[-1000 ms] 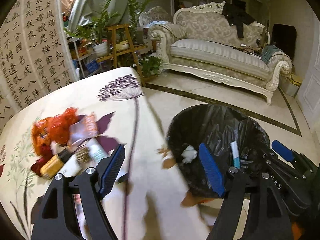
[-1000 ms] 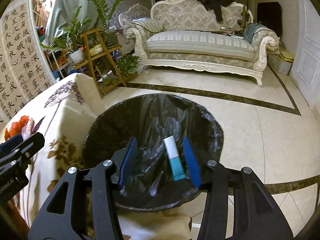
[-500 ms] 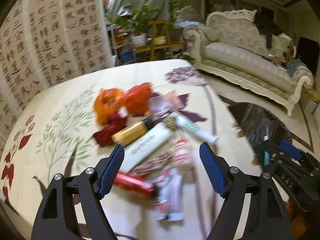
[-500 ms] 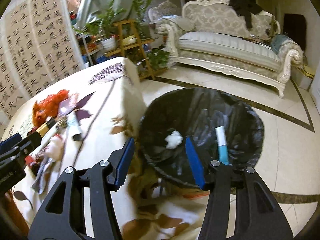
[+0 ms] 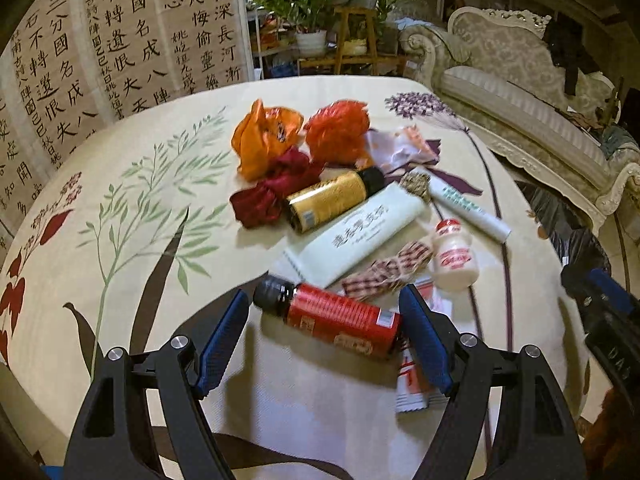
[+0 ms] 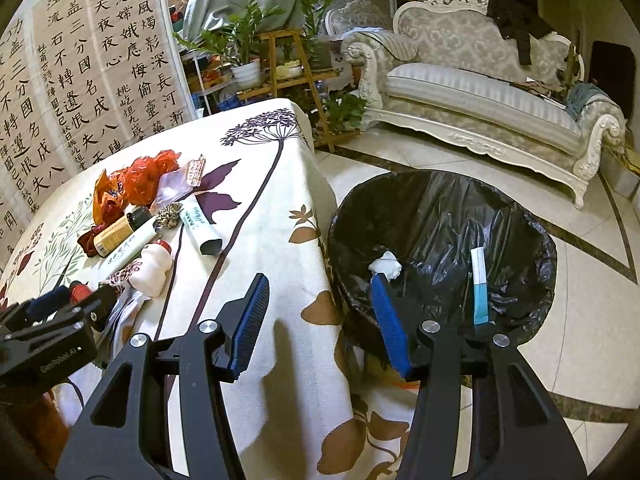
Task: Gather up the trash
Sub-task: 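Return the left gripper to the table and grasp the red bottle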
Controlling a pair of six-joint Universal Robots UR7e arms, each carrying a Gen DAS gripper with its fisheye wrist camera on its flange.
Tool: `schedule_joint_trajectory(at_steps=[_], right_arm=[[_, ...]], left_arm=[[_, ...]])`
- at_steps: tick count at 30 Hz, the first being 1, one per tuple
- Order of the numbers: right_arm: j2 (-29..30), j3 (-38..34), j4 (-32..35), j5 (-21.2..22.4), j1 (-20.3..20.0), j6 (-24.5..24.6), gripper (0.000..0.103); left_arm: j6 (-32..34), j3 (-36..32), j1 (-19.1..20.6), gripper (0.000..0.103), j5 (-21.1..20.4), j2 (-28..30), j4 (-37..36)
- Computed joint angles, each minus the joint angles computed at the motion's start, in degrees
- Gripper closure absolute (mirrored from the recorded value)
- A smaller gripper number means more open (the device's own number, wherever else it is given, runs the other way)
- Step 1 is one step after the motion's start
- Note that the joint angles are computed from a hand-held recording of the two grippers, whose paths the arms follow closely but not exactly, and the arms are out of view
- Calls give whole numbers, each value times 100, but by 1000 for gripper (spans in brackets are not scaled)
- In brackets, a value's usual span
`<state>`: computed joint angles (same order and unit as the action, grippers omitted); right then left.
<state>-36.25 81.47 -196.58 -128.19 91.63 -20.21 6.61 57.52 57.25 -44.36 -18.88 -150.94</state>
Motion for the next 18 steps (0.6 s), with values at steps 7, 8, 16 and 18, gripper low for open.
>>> schedule_joint_trajectory(at_steps=[7,8,16,18], right_arm=[[-11,23,8,14,1,10,51],[-9,21,14,19,3,6,51],[29,-16,79,40,45,-35,51],[40,-25,96,39,55,-39,51]], left_arm=[[-121,297,67,28,-12,-225,29],[-124,332,67,28,-4,-249,18],[-229,473,131,28,63,-427,60],[-268,481,149,28,38,-468,70]])
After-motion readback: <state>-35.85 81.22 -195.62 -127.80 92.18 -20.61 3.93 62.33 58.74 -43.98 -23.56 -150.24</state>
